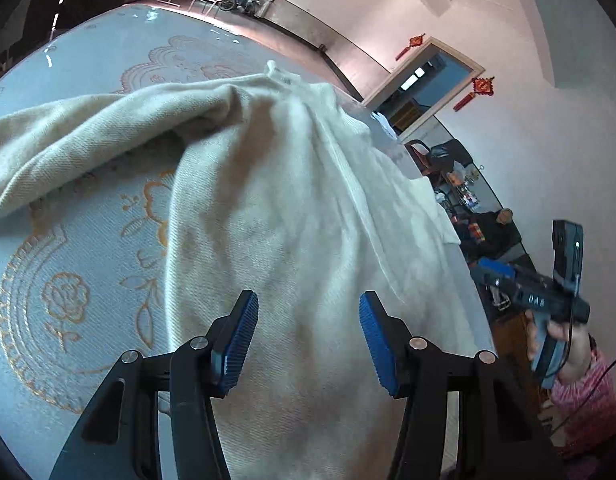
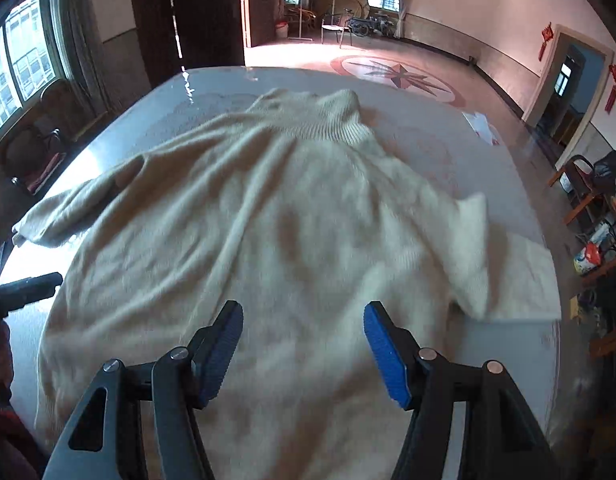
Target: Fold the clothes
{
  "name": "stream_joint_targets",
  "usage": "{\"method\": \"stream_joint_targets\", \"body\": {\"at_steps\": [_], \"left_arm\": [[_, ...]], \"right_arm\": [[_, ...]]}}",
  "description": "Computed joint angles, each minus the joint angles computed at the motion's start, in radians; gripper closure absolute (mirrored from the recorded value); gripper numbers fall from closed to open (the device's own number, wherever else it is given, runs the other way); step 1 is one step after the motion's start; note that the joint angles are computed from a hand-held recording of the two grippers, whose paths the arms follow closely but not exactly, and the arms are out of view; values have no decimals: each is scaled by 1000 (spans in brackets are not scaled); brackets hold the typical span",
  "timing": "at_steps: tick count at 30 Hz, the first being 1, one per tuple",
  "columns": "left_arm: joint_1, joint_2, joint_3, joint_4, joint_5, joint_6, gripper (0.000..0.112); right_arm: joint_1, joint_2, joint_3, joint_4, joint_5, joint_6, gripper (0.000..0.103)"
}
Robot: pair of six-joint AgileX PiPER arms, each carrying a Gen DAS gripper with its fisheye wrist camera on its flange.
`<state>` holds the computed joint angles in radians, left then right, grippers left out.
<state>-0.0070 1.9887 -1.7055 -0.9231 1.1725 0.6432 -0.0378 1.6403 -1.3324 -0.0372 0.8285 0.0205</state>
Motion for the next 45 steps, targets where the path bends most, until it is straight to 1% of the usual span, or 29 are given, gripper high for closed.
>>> {"method": "stream_joint_targets", "body": {"at_steps": [3,4,5,7,8,10,12,13,15,16,17,18,20,22,23,24,25,26,27,28,31,32,34,36,39,41,42,44,45], "left_arm": [[-20,-59,104,12,-7,89,57],[-27,-75,129,30,-7,106,57],[-36,-80,144,41,-7,124,57],[-44,-97,177,60,-28,172,57],[-43,-106,194,52,-46,207,56],[-46,-116,203,73,-75,257,55],[-72,-158,245,160,-183,339,55],[-88,-176,263,211,-239,376,55],[-82,-187,274,237,-256,428,54],[-71,-185,269,240,-236,425,52],[-60,-183,262,242,-215,421,51],[-47,-177,249,237,-170,418,51],[-24,-174,231,221,-97,400,51],[-4,-181,223,197,-42,372,51],[4,-187,230,166,-40,373,48],[-7,-186,233,154,-62,362,46],[-21,-184,232,149,-83,344,42],[-50,-172,221,183,-103,309,42],[-81,-158,204,226,-118,265,42],[-117,-148,198,259,-157,243,42],[-120,-190,259,292,-215,324,40],[-121,-204,281,300,-236,355,40],[-92,-238,328,298,-239,405,40],[-61,-283,393,289,-252,480,39],[-2,-310,414,271,-171,543,38],[17,-305,386,270,-112,522,38],[23,-299,366,258,-99,501,38],[28,-278,325,213,-103,476,38],[11,-258,298,211,-127,437,38]], "right_arm": [[26,-186,259,-129,-12,259,39],[24,-246,333,-122,-31,311,39],[10,-309,404,-89,-55,331,39],[13,-395,517,-12,-137,300,39],[35,-409,551,-20,-173,309,39],[107,-349,559,-146,-191,441,39],[152,-249,543,-255,-149,543,40],[161,-241,553,-315,-134,596,37],[151,-276,598,-418,-109,681,36],[131,-297,614,-445,-78,699,36],[97,-318,628,-438,-60,677,36],[54,-339,640,-414,-46,632,36],[-62,-362,638,-268,-30,481,36],[-94,-414,621,-204,-34,430,36],[-77,-426,603,-207,-52,446,36],[-54,-430,582,-219,-72,471,36],[-26,-407,555,-222,-104,484,36],[1,-374,525,-221,-141,489,36],[29,-314,492,-216,-167,484,36],[53,-245,453,-204,-186,468,36],[141,-80,383,-223,-205,482,36],[154,-57,388,-236,-219,497,36],[152,-99,441,-226,-245,515,34],[151,-152,489,-180,-217,459,34],[156,-222,535,-124,-153,381,33],[135,-213,493,-65,-72,303,34],[125,-213,472,-65,-55,304,35],[93,-236,449,-63,-104,318,35],[69,-239,433,-40,-137,304,35]]}}
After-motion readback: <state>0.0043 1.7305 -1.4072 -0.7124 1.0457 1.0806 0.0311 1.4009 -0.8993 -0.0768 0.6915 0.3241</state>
